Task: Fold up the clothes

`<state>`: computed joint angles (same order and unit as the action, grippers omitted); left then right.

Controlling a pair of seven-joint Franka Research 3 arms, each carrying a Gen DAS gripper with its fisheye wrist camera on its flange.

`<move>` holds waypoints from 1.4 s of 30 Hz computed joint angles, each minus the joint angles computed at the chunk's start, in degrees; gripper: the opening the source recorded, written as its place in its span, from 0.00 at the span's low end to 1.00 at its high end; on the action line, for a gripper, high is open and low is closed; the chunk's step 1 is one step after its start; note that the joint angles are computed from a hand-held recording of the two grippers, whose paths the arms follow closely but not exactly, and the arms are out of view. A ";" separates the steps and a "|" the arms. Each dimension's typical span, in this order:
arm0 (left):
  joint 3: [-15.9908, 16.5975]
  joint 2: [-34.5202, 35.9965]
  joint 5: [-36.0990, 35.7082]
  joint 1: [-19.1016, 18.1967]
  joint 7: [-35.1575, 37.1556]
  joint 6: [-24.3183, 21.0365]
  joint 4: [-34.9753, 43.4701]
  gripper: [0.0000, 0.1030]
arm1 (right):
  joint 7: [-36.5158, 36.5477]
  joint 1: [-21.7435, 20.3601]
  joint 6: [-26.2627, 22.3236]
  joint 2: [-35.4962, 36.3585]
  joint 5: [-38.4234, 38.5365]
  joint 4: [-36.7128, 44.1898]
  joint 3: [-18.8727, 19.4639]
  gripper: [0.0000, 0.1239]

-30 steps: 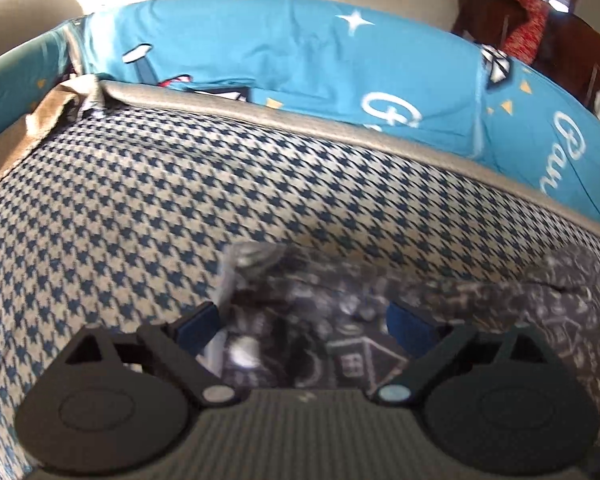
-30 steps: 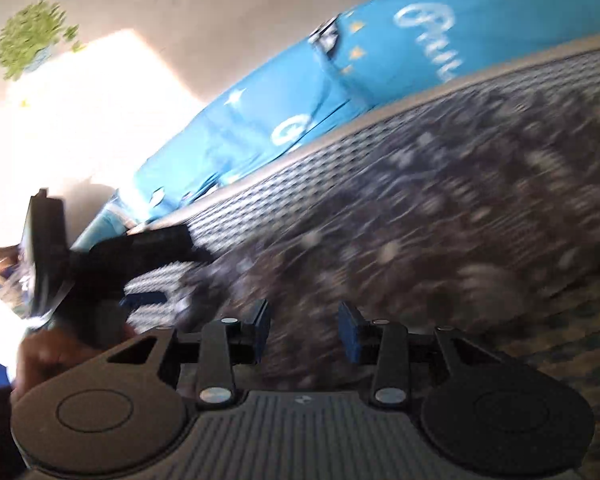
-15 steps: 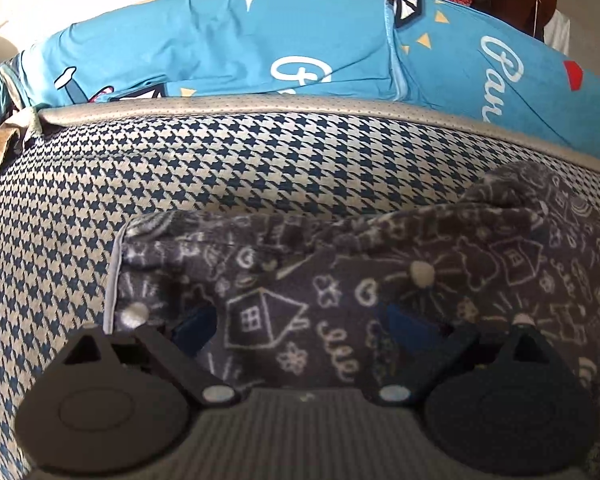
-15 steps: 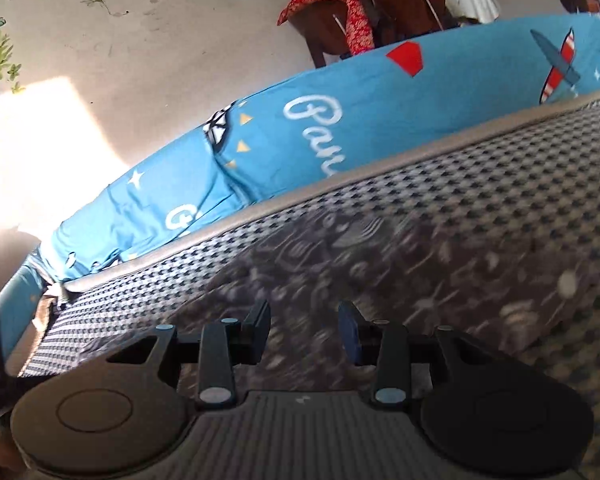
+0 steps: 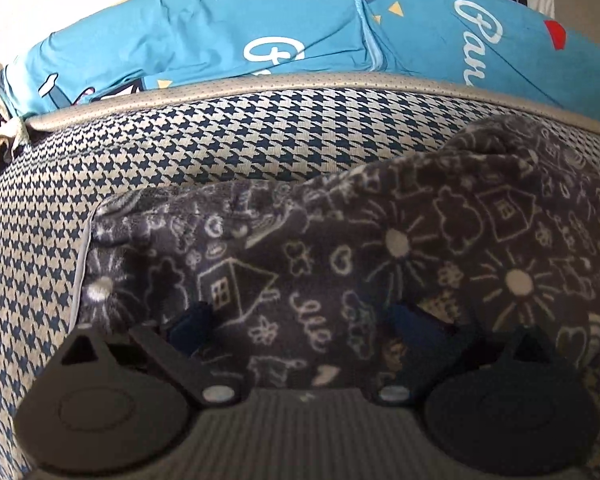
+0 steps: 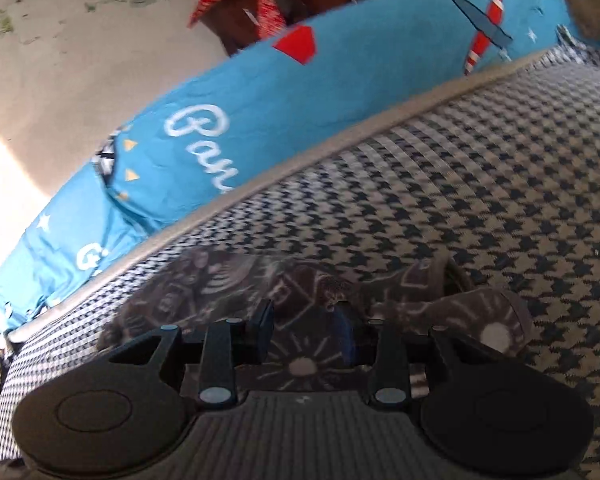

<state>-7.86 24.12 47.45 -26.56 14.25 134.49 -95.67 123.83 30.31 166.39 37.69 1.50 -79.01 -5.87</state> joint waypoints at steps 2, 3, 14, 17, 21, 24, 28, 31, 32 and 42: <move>-0.14 -0.15 0.03 -0.06 0.30 0.12 -0.47 0.99 | 1.80 0.71 -2.64 2.14 -0.43 3.08 -1.37 0.17; -0.20 -0.31 0.04 -0.07 0.31 0.31 -0.81 0.99 | 2.67 0.91 -3.77 3.08 -0.78 4.46 -1.80 0.16; -1.15 -2.14 0.23 -0.48 1.77 1.02 -3.80 1.00 | 8.89 2.99 -8.88 7.75 -8.81 13.08 -5.28 0.16; -1.57 -2.54 -0.92 -0.03 2.54 1.19 -3.97 1.00 | 11.67 5.04 -5.80 7.19 -12.75 12.47 -8.19 0.20; -2.13 -2.81 -3.05 0.49 4.50 0.80 -3.66 1.00 | 10.33 3.79 -1.22 6.31 -12.63 11.84 -5.52 0.20; -2.14 -3.03 -3.52 0.26 4.81 0.37 -3.51 1.00 | 0.29 -0.75 0.85 6.72 -8.00 12.97 3.42 0.20; -1.29 -5.18 -0.87 0.27 -0.64 4.59 -6.01 1.00 | -16.66 -7.51 0.41 9.05 -1.45 16.14 17.96 0.20; -0.78 -5.33 0.99 0.60 -3.51 5.10 -5.99 1.00 | -26.44 -9.91 -1.03 10.64 1.75 17.86 24.74 0.20; -0.61 -5.25 1.35 0.81 -4.45 5.20 -5.85 1.00 | -29.33 -10.45 -1.61 10.90 2.70 17.93 26.57 0.20; 0.32 -2.65 4.98 1.25 -9.99 -0.50 -1.94 1.00 | -43.02 -10.07 -7.27 13.76 11.23 22.04 31.42 0.20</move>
